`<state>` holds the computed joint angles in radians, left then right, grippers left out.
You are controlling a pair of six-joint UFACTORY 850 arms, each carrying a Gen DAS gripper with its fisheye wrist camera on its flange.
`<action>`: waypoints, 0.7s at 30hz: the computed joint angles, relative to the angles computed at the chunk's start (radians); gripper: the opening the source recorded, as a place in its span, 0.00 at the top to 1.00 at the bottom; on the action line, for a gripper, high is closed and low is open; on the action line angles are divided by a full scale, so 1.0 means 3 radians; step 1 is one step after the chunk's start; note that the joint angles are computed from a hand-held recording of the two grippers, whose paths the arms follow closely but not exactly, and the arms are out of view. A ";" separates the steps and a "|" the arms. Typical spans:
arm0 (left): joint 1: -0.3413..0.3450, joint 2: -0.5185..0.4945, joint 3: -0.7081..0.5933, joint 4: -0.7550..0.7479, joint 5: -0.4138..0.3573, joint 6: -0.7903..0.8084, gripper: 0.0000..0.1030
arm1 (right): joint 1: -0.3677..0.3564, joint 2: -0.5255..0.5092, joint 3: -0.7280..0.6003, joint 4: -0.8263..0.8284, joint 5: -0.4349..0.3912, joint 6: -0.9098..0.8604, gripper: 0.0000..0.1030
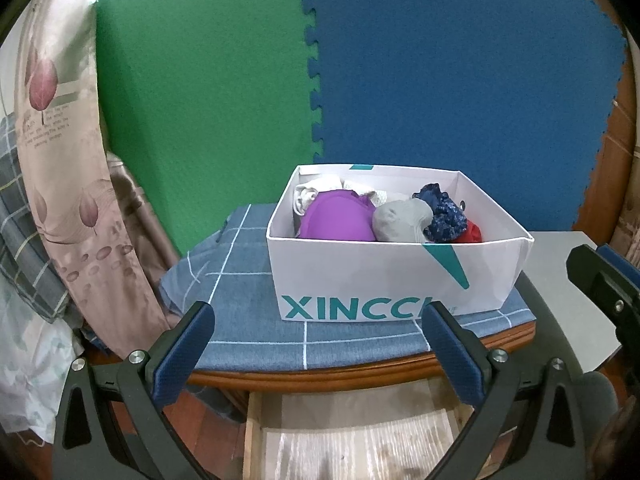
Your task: Take underwear out of drawer
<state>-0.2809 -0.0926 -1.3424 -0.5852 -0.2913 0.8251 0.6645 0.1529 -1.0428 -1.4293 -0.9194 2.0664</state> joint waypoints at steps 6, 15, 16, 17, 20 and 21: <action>-0.0001 -0.0009 0.0001 0.0061 -0.0009 -0.0061 0.00 | -0.0012 -0.0006 0.0004 -0.0001 0.0012 0.0016 0.23; 0.0001 -0.0031 0.0004 0.0145 -0.0039 -0.0139 0.00 | -0.0022 -0.0007 0.0013 0.0018 0.0035 0.0009 0.23; -0.0001 -0.0028 0.0008 0.0155 -0.0039 -0.0147 0.00 | -0.0023 -0.0007 0.0012 0.0021 0.0036 0.0004 0.23; -0.0003 -0.0033 0.0004 0.0178 -0.0043 -0.0169 0.00 | -0.0024 -0.0007 0.0014 0.0030 0.0041 0.0000 0.23; -0.0008 -0.0038 0.0008 0.0210 -0.0048 -0.0191 0.00 | -0.0033 -0.0005 0.0017 0.0039 0.0051 0.0002 0.23; -0.0010 -0.0040 0.0009 0.0225 -0.0043 -0.0204 0.00 | -0.0035 -0.0004 0.0017 0.0042 0.0056 -0.0001 0.23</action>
